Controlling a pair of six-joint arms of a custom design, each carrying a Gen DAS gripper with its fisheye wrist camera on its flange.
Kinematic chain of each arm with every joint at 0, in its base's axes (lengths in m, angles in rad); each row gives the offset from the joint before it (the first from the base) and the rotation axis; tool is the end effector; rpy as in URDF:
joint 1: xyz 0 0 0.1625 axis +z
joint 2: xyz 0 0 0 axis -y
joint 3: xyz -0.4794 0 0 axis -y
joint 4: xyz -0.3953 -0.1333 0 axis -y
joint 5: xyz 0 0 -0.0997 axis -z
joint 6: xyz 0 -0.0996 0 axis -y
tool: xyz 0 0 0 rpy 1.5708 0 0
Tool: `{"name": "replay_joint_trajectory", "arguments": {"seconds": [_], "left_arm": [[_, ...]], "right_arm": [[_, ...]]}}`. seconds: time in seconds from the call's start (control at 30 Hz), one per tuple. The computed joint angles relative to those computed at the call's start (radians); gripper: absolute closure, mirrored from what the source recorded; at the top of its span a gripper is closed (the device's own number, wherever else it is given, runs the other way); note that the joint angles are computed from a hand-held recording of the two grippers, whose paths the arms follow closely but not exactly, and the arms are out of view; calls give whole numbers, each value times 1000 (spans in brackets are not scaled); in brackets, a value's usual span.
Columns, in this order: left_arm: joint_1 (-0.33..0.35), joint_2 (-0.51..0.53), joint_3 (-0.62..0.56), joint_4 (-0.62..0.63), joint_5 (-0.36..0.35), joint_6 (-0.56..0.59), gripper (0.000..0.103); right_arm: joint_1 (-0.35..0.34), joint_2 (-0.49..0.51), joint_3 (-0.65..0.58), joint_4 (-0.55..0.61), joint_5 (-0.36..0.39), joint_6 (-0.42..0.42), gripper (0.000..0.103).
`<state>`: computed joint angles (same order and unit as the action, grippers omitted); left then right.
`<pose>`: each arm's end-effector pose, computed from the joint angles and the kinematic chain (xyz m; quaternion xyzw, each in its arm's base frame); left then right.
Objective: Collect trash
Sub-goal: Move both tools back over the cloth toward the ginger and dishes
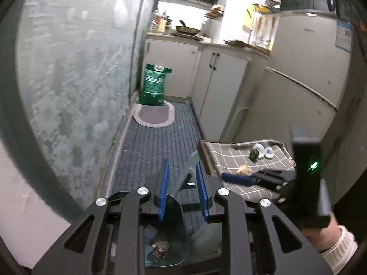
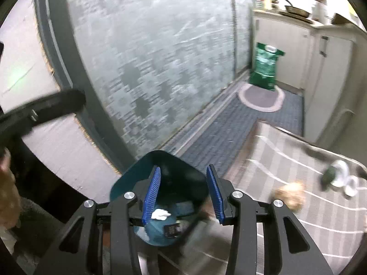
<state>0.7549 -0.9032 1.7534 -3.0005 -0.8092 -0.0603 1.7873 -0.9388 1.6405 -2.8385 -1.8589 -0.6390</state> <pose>-0.3572 -0.6135 0.2362 0.2295 0.8661 -0.3913 0.2100 0.2573 -0.6811 0.2670 0.3577 -0.8813 0.2413 0.1927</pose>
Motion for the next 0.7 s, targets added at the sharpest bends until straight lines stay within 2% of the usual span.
{"name": "replay_joint_trajectory", "arguments": {"seconds": [0.33, 0.5, 0.6, 0.7], "left_arm": [[11, 107, -93, 102, -89, -6, 74], [9, 154, -134, 141, -89, -9, 73], [11, 180, -156, 150, -97, -4, 69], [15, 210, -187, 181, -106, -2, 68]], "right_arm": [[-74, -105, 41, -45, -17, 11, 61], [-104, -142, 66, -63, -25, -3, 61], [-119, -158, 77, -65, -32, -7, 61], [-139, -173, 82, -58, -37, -1, 61]]}}
